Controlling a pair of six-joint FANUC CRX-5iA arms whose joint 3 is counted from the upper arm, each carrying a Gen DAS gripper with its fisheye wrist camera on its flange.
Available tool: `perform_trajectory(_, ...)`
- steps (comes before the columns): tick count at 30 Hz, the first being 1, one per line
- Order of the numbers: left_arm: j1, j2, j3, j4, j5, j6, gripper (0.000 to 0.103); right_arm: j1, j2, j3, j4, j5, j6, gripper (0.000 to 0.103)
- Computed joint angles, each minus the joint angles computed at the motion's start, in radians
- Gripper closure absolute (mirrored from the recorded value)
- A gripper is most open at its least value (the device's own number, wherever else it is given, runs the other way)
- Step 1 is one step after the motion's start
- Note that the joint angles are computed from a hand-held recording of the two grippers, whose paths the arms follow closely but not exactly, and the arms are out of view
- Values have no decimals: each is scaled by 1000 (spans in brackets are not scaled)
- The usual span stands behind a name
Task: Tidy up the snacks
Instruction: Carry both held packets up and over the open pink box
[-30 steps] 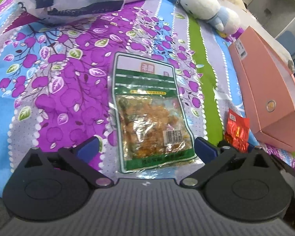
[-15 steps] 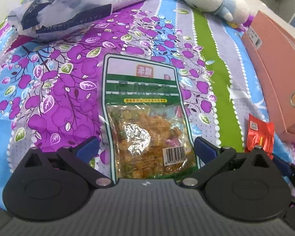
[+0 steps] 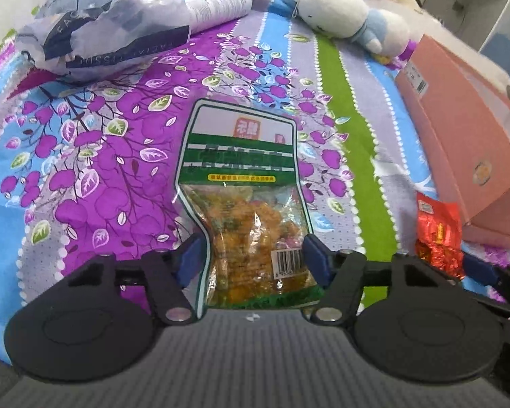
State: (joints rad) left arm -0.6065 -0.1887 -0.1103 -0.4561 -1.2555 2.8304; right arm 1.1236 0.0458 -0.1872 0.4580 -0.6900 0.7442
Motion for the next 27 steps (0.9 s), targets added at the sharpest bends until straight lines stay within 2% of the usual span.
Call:
perform_trajectory(6,20,-42,-24,23,41,-1,38,14,-5,6,18,1,-34,41)
perform_trajectory(14,20,-78,-33,12,44,21,38,8,-15,14,23,28,-46,41)
perform_trajectory(20,37,-120,-48,21,37,-3,38,6,-21,32,17,15,-15,41)
perform_trajectory(27,36,-138,4,14,27,-73,38,5,-43,48,42,20,-14,41)
